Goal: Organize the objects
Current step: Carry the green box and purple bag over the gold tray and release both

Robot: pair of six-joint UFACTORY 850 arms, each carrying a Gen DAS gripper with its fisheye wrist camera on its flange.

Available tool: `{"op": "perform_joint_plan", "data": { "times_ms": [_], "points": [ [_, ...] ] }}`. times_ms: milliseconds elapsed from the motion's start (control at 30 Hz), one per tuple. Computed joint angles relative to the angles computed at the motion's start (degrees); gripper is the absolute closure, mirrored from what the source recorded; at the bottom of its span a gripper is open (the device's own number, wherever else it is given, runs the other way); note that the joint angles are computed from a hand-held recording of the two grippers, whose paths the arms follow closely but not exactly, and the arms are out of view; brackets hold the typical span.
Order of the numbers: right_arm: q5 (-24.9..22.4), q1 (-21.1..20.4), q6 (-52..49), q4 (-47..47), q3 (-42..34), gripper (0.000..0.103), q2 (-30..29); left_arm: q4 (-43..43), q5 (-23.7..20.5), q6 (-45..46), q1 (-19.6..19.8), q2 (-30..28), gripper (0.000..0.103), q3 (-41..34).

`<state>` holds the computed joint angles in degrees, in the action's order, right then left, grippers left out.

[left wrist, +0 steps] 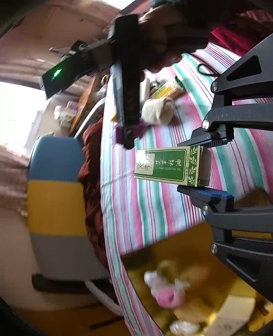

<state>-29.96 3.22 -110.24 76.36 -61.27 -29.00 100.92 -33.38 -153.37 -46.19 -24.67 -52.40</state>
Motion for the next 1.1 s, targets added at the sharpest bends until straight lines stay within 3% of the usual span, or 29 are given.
{"op": "perform_joint_plan", "data": {
  "times_ms": [267,467,667,733,800,900,1100],
  "points": [
    [-1.04,6.24,-1.83,0.61,7.33,0.064,5.24,-5.86,-7.08,-4.48,-0.55,8.5,0.07,10.99],
    [-1.41,12.41,1.17,-0.54,10.02,0.063,6.98,-11.74,-11.35,-5.84,1.39,14.16,0.07,17.92],
    [0.61,16.94,3.9,0.97,12.51,0.047,8.02,-14.11,-14.26,-5.9,4.54,17.95,0.07,22.59],
    [1.53,17.69,3.11,2.2,13.88,0.044,8.77,-13.39,-13.99,-6.49,6.14,19.05,0.066,24.05],
    [2.6,18.29,1.51,4.15,15.25,0.043,9.72,-13.19,-13.81,-8.21,6.82,19.62,0.041,25.08],
    [4.45,18.71,-1.86,8.84,17.15,0.041,11.19,-14.66,-15.16,-9.97,5.56,20.15,0.038,26.16],
    [8.65,19.9,-16.11,26.12,20.79,0.027,13.96,-17.7,-16.03,-11.74,0.77,19.39,0.034,26.87]
  ]
}}
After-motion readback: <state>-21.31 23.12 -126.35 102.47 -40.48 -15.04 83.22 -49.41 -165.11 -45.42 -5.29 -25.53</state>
